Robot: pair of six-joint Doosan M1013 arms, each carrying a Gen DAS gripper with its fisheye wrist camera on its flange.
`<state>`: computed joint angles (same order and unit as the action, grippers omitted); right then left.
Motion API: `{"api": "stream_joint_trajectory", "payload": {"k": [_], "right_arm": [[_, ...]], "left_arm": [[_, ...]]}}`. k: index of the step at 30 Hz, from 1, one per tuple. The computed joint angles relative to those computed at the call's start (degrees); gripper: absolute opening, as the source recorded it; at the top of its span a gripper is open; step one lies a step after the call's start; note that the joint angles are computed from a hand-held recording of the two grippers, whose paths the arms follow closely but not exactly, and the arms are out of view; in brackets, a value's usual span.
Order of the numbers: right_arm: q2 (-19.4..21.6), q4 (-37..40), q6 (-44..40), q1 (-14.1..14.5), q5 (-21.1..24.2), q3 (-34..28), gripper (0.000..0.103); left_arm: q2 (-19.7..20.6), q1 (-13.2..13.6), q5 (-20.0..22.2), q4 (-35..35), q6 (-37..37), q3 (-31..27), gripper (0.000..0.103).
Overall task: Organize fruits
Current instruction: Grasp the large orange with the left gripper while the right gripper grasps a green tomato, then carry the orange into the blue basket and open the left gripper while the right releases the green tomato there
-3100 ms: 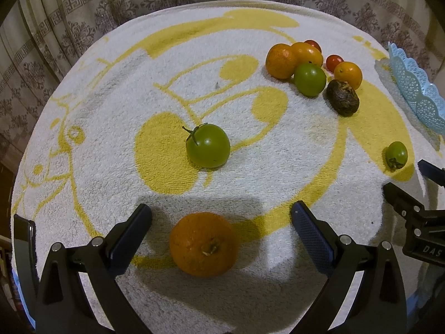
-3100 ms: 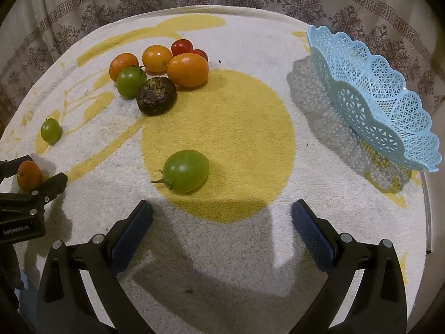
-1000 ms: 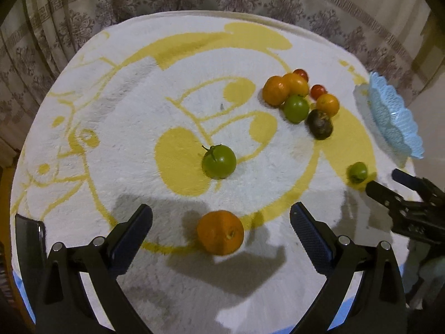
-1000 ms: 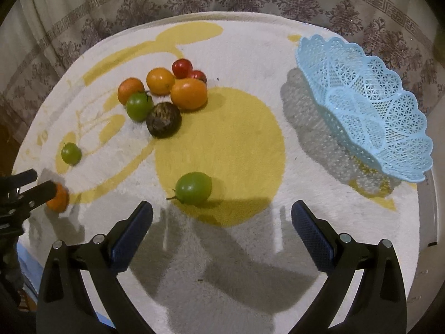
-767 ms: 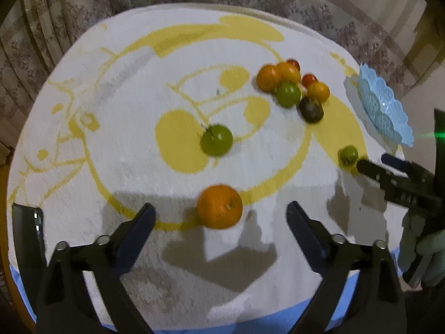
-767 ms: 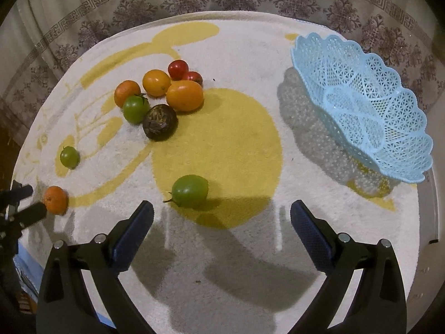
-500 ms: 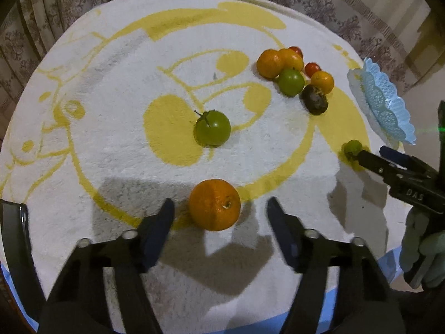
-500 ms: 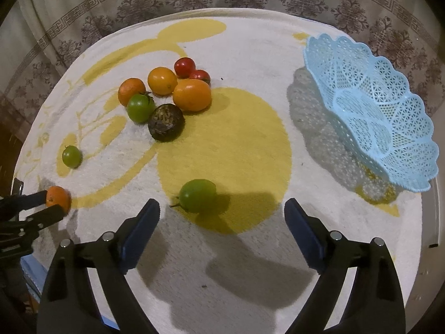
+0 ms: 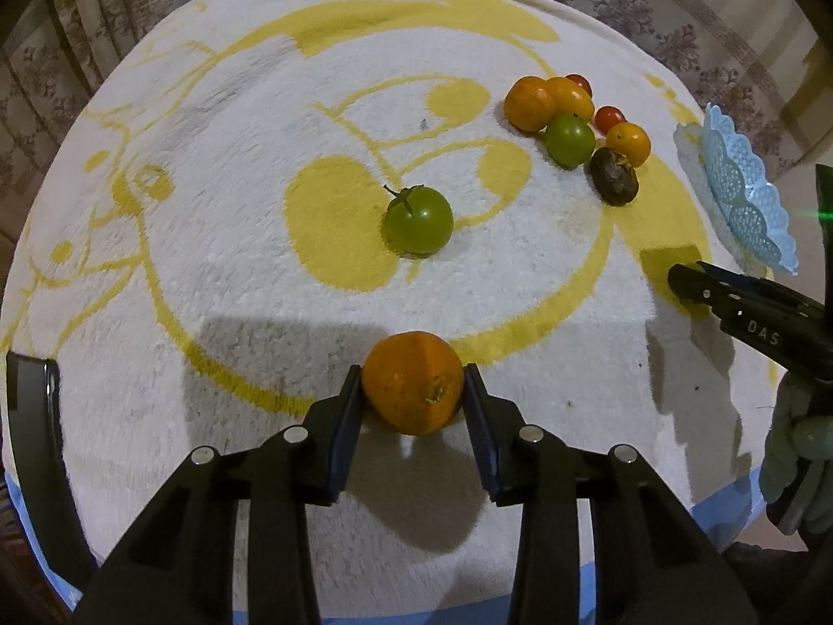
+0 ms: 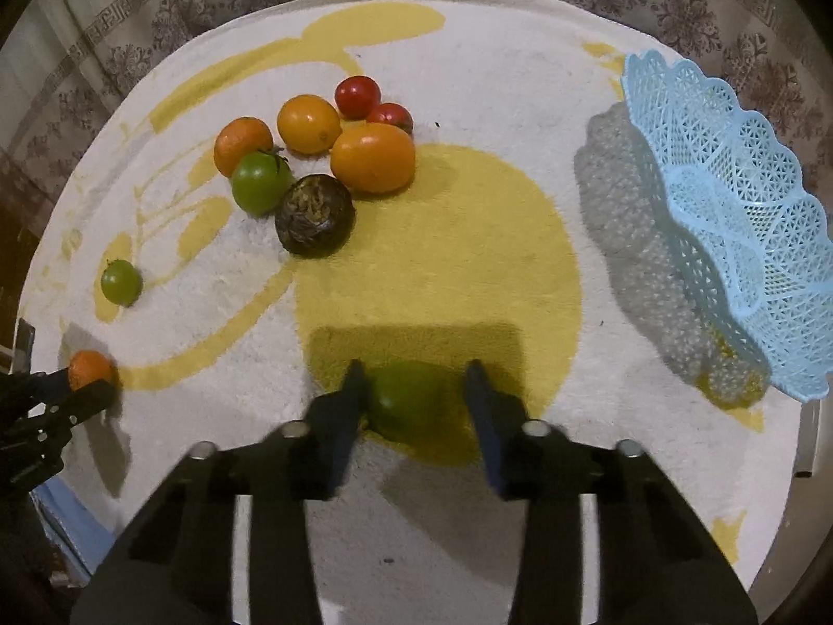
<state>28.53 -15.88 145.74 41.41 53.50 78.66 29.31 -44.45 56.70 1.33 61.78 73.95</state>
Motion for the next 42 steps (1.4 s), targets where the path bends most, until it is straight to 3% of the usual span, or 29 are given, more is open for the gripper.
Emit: {"api": "stream_joint_trajectory", "payload": {"k": [11,21,30,42], "right_arm": [[-4.8,1.9,1.0,-0.3,-5.0,5.0,0.029],[-10.5,-2.0,6.8,-1.0,-8.9,9.8,0.029],[-15.9,-7.7,11.7,-2.3,-9.4,13.7,0.029],[-20.3,-10.2,12.7,-5.6,-8.6,17.9,0.029]], "left_arm": [[-1.0,-1.1,0.2,1.5,-3.1,-0.9,0.038],[0.4,-3.7,0.4,3.4,-2.9,-6.8,0.038],[4.7,-6.8,1.8,5.1,-0.6,-16.8,0.038],[14.4,-10.2,5.1,3.3,3.9,-33.5,0.038]]}}
